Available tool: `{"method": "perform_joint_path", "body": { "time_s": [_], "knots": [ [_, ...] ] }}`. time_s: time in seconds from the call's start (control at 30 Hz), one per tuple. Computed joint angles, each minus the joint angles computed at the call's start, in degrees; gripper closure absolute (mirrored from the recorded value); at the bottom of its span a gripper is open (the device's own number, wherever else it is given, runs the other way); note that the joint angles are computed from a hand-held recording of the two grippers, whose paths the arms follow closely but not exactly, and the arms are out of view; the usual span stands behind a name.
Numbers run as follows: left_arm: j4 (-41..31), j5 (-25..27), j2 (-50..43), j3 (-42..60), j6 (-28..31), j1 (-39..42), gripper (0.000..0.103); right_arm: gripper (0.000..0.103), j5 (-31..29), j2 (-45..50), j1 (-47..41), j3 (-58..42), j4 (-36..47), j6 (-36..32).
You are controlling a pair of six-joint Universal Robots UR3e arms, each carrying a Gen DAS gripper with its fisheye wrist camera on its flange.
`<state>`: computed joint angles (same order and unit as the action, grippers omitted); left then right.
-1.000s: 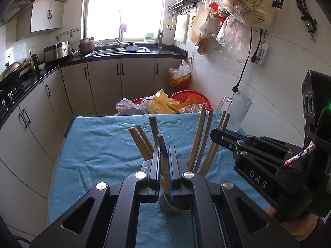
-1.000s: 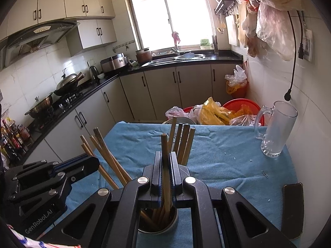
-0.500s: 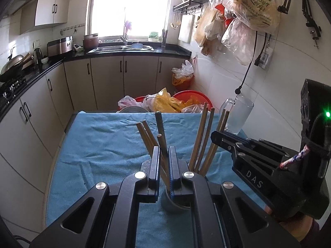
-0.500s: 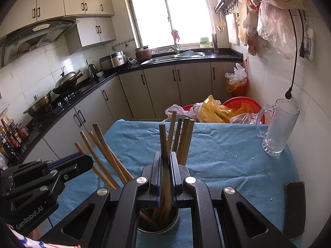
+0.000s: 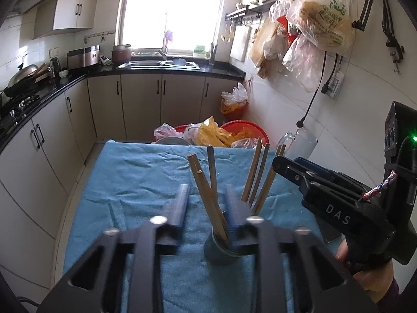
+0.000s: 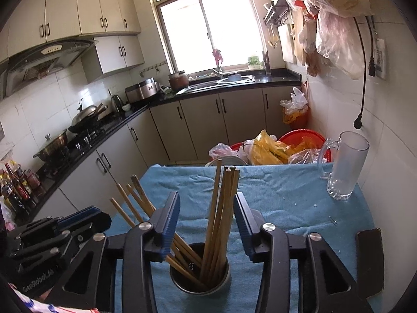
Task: Organize utensils
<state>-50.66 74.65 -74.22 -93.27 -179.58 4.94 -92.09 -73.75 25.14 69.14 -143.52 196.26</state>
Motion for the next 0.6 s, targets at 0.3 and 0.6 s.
{"method": "perform_joint_path", "body": {
  "time_s": [0.3,0.6],
  "knots": [
    [-2.49,-0.84,12.09,-4.81,-0.73,4.54,0.029,0.038,-3.53,-6.89,2.54,6.16,-2.16,1.16],
    [-8.88,-2.88,33.6,-14.7,2.18,15.92,0.012,0.027,-11.79,-18.27,7.2,23.22,-7.26,2.91]
  ]
}}
